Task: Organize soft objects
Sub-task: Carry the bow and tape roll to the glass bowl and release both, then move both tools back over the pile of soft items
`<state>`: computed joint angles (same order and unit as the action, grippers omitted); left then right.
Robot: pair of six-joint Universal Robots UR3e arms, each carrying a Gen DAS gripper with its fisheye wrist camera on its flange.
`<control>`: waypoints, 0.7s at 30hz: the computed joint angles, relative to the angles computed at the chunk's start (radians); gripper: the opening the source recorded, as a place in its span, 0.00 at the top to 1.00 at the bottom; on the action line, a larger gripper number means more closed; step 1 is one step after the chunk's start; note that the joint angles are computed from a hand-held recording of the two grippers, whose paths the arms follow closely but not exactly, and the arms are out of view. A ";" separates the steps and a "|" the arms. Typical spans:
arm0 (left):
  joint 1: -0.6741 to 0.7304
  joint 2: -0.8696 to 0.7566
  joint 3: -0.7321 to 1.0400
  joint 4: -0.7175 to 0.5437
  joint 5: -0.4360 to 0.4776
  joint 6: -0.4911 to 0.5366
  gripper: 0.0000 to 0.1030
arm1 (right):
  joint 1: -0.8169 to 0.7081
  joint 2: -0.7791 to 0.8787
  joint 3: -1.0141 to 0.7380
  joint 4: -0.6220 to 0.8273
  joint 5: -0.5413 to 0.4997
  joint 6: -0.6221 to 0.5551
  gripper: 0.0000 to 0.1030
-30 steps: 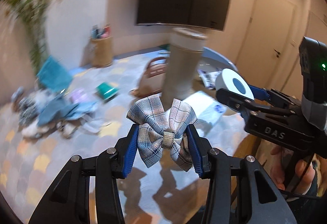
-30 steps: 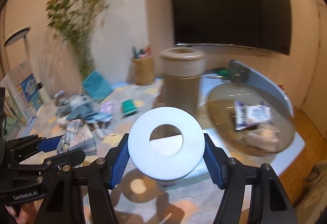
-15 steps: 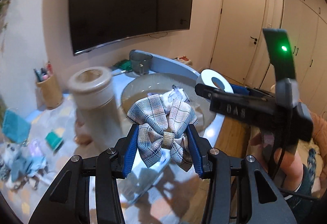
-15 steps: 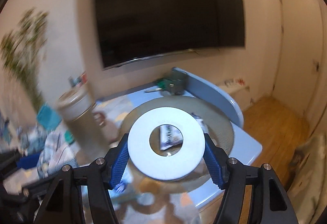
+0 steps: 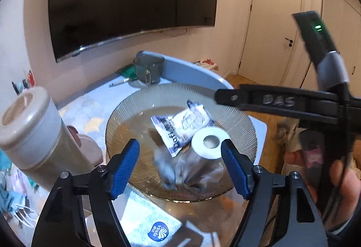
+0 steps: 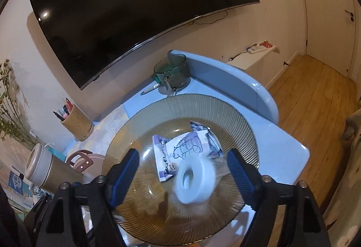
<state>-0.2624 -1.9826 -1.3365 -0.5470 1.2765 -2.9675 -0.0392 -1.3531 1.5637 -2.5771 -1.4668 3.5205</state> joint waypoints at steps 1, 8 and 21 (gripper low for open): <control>0.007 0.004 -0.001 -0.023 -0.022 0.002 0.29 | -0.001 -0.009 0.008 0.005 -0.008 -0.002 0.22; 0.052 0.177 -0.192 -0.031 -0.090 0.088 0.29 | 0.025 -0.100 0.105 -0.011 -0.025 0.020 0.22; 0.561 0.821 -0.626 -0.354 -0.379 0.341 0.29 | 0.556 -0.015 -0.004 0.010 -0.598 -0.034 0.22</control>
